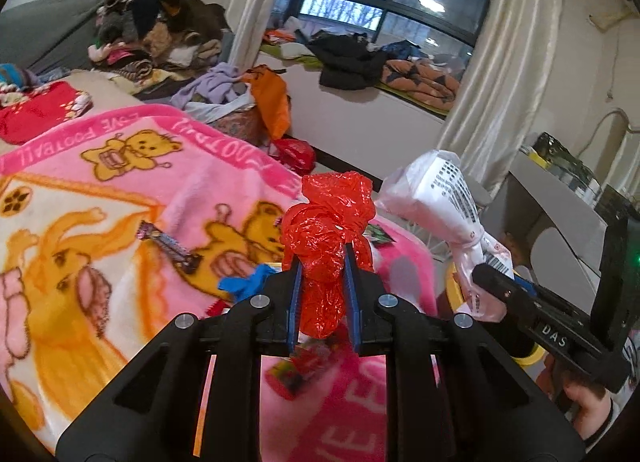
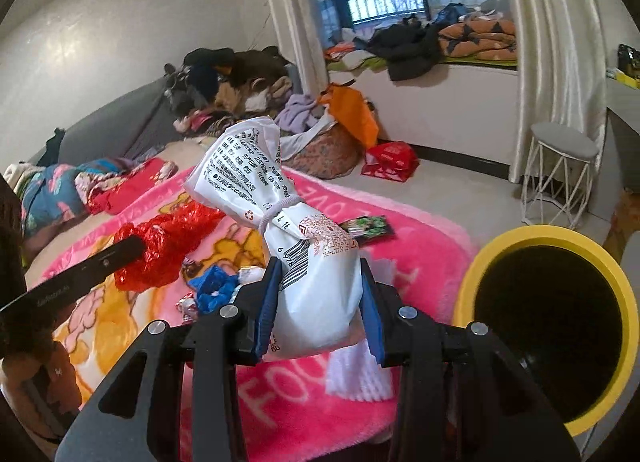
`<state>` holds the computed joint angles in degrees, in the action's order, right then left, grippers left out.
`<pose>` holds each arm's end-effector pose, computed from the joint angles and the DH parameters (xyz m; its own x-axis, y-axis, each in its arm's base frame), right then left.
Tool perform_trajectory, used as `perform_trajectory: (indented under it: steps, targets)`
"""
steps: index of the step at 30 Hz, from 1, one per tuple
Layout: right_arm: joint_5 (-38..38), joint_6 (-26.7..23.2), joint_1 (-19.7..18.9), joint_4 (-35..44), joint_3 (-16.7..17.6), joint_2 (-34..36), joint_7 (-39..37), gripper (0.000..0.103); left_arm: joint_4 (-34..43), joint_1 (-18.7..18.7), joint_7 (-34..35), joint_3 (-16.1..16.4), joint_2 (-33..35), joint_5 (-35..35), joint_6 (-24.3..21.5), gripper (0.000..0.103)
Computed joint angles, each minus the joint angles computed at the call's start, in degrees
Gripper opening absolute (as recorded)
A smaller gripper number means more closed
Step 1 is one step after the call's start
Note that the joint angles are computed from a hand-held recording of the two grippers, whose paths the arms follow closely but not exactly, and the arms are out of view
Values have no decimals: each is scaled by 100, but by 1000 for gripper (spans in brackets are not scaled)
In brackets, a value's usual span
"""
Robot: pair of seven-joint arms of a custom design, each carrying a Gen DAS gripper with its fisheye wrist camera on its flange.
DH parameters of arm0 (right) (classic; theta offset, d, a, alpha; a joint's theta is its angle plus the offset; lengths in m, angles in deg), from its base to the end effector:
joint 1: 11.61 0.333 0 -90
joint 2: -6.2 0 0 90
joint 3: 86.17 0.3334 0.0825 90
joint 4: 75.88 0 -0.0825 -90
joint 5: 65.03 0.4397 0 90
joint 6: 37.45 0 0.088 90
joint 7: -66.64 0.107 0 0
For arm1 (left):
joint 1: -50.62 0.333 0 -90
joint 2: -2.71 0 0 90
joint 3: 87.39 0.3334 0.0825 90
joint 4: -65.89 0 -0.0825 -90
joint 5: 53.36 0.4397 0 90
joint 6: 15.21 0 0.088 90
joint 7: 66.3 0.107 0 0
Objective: Collect trash
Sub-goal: 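Carry the red bag and white bag with both tools over the yellow bin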
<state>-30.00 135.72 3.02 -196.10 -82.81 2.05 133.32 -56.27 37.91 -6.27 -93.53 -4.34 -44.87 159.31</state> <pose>0.6037 0.1519 0.5561 0.2564 -0.9454 -0.2009 -0.5609 0.0237 -0.8275 0.5735 -0.2108 0.5821 -0.1138 -0.9481 0.2969 -0.5585 -0.1861 -0.8084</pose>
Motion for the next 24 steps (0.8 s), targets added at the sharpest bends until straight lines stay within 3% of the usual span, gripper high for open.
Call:
perform_trajectory:
  steps: [9,24]
  targets:
    - [125,165,-109,-367,-84,-322,112,36,148,-311,632,-29,119,-488,9,13]
    - [232,353,-358,-808,-198,-689,352,36,455,-511,1573,-284,370,-1214,-99,13]
